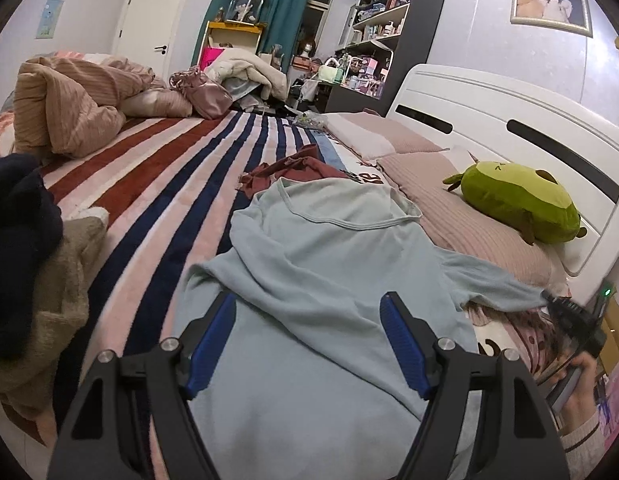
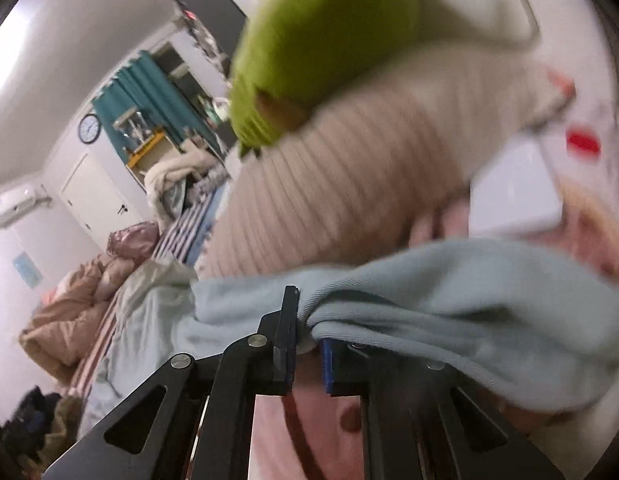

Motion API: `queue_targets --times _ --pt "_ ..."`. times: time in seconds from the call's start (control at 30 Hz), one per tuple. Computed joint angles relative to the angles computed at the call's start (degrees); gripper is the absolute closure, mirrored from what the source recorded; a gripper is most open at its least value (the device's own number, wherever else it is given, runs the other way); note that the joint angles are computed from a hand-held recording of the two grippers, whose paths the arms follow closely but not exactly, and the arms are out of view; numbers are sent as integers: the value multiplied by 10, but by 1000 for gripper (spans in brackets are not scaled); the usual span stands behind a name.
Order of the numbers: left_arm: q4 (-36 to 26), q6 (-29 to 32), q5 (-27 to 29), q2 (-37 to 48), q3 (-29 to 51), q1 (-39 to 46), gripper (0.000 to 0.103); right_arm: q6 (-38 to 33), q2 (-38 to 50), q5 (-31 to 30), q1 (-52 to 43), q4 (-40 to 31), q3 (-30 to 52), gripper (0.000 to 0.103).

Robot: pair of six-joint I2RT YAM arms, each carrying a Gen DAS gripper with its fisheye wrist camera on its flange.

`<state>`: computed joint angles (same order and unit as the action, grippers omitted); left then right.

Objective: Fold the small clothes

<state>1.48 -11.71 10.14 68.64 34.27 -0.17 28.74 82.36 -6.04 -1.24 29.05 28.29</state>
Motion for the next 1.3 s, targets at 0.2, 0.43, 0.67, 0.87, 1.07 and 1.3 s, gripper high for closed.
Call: queue_targets --times 0.2,0.43,0.67,0.87,1.07,1.3 --pt "6 -1 13 -16 -13 11 32 -85 -88 32 48 -64 45 99" --pt "18 1 41 -33 -32 37 32 -179 -70 34 201 -73 129 99" --pt "8 13 76 -82 -71 91 32 -262 171 18 390 -179 315 99" --pt "-11 36 115 -105 -95 146 31 -225 348 -25 444 -272 416 98" --pt "-3 39 125 -72 -89 136 29 -226 356 -18 456 -292 424 88" --pt "25 19 75 -20 -58 17 29 -250 207 -36 436 -295 305 62"
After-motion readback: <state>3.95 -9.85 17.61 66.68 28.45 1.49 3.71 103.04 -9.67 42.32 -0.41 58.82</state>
